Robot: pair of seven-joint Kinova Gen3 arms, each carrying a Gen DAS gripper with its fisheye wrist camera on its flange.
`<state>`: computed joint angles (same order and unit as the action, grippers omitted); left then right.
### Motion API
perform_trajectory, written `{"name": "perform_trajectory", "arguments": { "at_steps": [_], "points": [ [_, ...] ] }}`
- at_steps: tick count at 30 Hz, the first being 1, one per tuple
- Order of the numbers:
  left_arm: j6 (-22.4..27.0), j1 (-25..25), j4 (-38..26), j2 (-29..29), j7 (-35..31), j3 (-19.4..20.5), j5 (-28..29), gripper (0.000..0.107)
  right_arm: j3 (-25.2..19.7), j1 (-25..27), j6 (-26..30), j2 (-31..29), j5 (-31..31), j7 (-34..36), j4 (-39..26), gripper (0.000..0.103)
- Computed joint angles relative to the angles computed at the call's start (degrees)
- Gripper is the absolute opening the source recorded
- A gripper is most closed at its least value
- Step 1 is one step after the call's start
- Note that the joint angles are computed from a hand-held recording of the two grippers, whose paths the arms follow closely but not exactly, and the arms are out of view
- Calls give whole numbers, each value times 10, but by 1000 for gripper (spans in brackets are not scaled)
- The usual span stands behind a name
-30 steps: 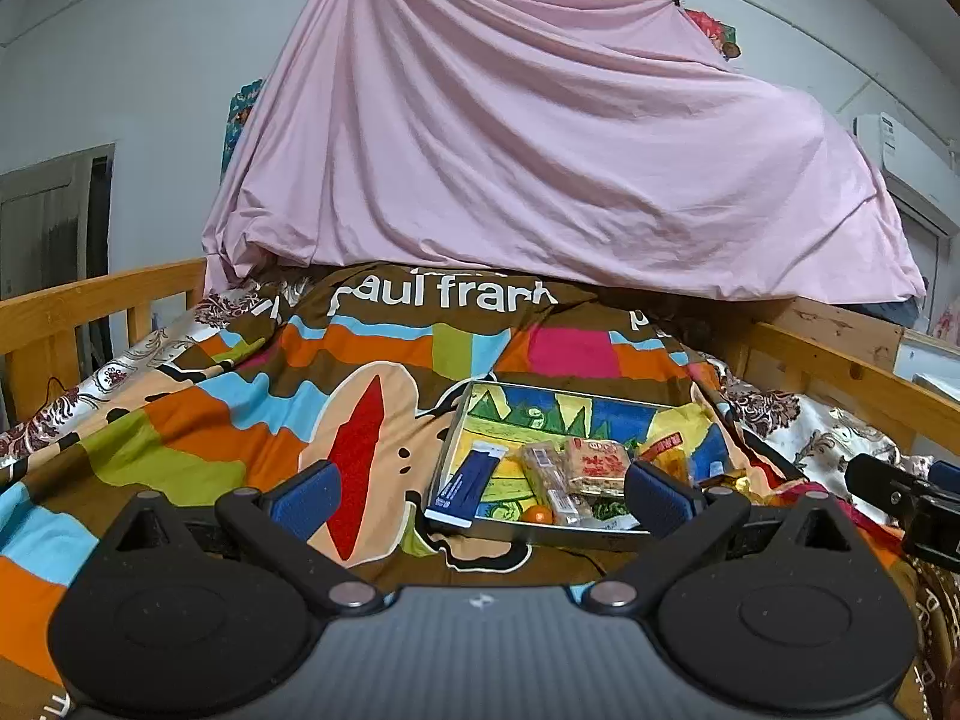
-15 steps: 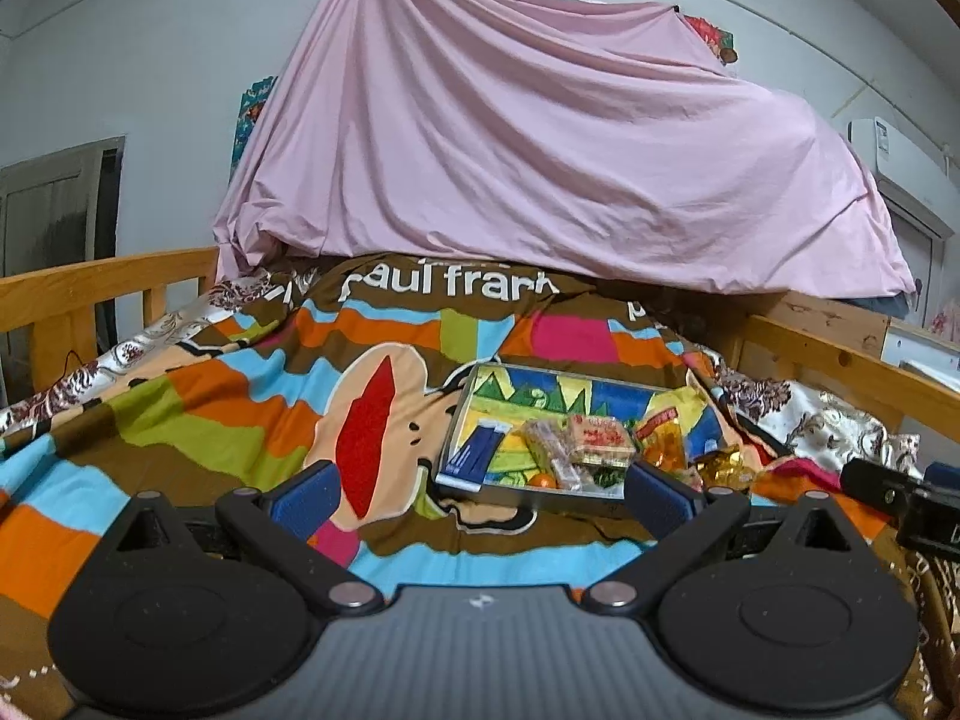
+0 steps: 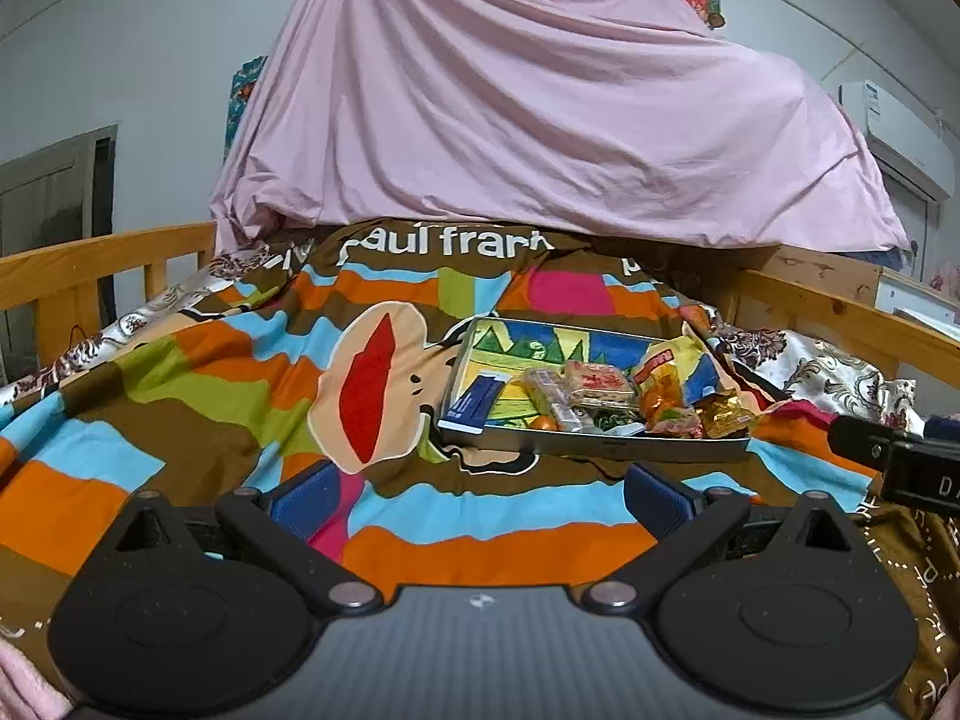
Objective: Organize snacks
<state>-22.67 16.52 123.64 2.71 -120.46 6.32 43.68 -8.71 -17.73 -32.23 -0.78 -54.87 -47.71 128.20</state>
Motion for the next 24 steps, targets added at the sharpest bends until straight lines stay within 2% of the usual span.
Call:
{"name": "perform_trajectory", "arguments": {
  "at_steps": [5, 11, 24],
  "points": [
    [4, -4, 0, -1, 6, -2, 8, 103, 4, 2, 36, 3, -22, 35, -13, 102],
    [25, 1, -14, 5, -49, -7, 60, 103, 6, 2, 50, 5, -53, 62, -22, 102],
    [32, 13, -27, 10, -155, -9, 161, 103, 12, 2, 68, 10, -98, 104, -35, 102]
  ]
}}
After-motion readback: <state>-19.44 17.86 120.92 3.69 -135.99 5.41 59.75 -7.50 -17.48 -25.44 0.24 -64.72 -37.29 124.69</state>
